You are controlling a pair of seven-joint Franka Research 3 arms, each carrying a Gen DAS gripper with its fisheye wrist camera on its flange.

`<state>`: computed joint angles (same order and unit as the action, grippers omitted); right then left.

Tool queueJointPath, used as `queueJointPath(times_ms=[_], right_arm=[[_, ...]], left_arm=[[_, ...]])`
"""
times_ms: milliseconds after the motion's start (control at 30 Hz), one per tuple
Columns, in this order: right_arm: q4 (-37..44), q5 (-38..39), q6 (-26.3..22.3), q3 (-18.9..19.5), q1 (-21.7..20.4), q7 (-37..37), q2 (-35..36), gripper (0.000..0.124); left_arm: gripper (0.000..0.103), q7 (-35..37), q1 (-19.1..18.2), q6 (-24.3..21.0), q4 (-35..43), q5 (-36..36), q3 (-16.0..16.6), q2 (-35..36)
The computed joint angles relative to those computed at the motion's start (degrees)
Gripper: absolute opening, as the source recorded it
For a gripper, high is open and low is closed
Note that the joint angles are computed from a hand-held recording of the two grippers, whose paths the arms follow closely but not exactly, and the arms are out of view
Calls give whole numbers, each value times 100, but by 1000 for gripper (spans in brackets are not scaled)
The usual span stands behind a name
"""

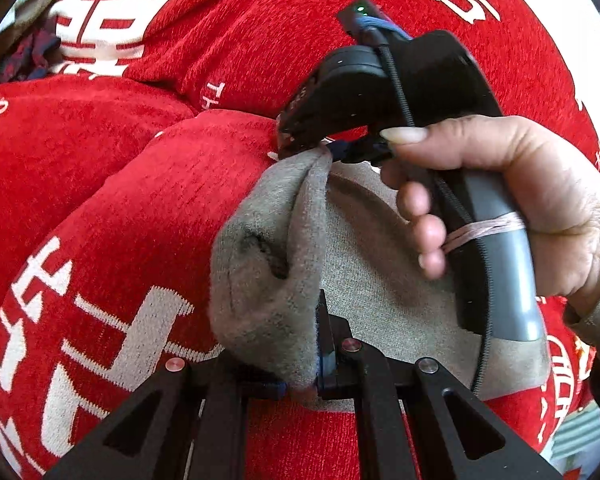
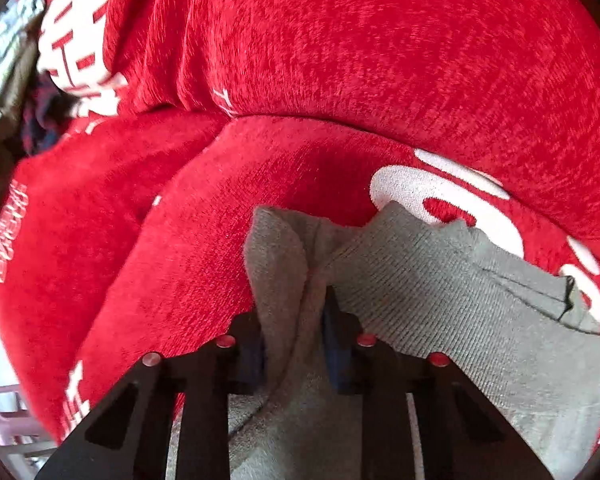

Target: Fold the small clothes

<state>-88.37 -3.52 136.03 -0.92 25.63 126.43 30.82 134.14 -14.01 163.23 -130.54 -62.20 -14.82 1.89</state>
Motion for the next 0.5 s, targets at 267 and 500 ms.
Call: queueJointPath(times_ms=[267, 500], right_arm=[[-392, 330, 431, 89, -160, -162, -301, 22], [-845, 599, 849, 178, -300, -380, -646, 21]], left_arm=[[10, -747, -83, 302, -97, 946, -15, -57], [10, -1376, -183, 532, -289, 1697, -5, -220]])
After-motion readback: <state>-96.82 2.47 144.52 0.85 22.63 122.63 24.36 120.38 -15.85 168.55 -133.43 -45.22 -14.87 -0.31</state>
